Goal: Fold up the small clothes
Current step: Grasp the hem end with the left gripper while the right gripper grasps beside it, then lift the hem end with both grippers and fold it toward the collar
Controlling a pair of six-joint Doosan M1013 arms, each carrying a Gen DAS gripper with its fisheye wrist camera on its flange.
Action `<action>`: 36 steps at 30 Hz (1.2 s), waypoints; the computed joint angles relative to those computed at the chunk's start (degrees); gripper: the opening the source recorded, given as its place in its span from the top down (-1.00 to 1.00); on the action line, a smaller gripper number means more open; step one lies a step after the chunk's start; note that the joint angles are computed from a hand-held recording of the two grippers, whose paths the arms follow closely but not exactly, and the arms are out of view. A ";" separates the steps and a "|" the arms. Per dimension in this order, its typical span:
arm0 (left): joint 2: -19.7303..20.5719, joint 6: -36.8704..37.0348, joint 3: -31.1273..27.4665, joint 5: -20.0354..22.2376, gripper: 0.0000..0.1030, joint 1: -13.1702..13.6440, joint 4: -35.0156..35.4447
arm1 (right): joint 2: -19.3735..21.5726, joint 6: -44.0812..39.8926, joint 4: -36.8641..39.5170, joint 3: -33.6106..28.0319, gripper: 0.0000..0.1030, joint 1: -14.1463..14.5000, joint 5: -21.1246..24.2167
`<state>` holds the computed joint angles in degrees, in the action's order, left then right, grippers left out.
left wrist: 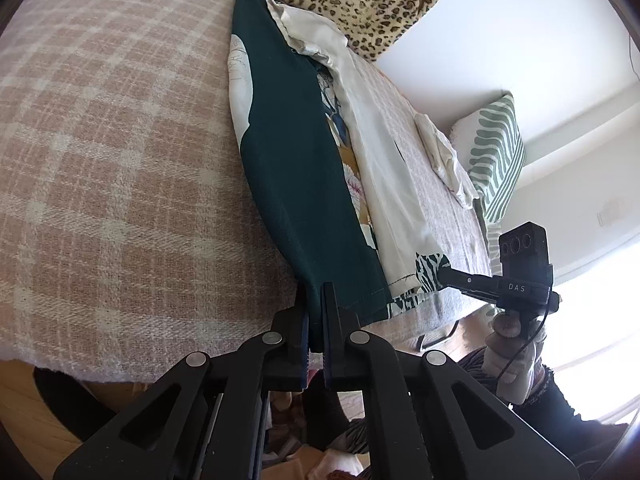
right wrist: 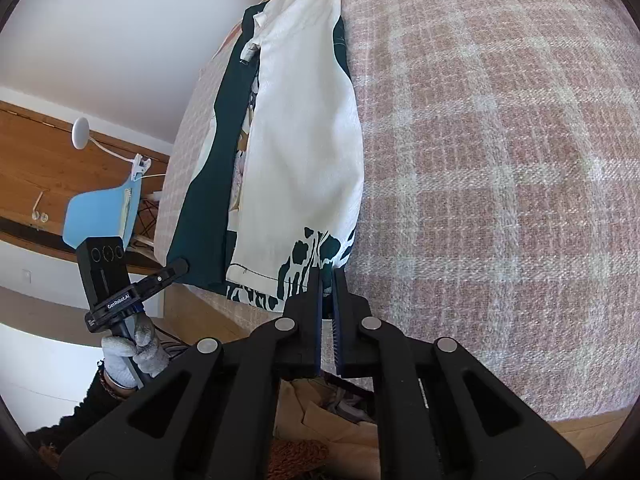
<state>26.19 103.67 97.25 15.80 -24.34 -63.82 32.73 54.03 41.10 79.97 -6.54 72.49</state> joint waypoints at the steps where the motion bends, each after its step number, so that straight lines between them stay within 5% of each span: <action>1: -0.09 1.95 0.00 0.07 0.94 0.16 -2.26 | 0.16 0.49 1.40 -0.29 0.90 -0.31 0.40; 6: -0.20 9.10 -0.72 0.03 0.95 1.04 -10.53 | 0.33 1.18 6.73 -1.89 0.90 -0.60 0.07; 11: 0.41 8.29 -3.02 -0.49 0.95 2.34 -9.56 | 1.49 2.10 8.64 -4.94 0.90 0.38 -0.59; 25: 6.05 -19.34 -12.67 -0.27 0.95 5.78 18.58 | 8.86 10.39 7.50 -17.80 0.90 3.46 -5.01; 36: 8.61 -37.82 -16.82 1.78 0.95 6.36 37.77 | 14.21 14.69 5.89 -24.75 0.90 4.33 -3.58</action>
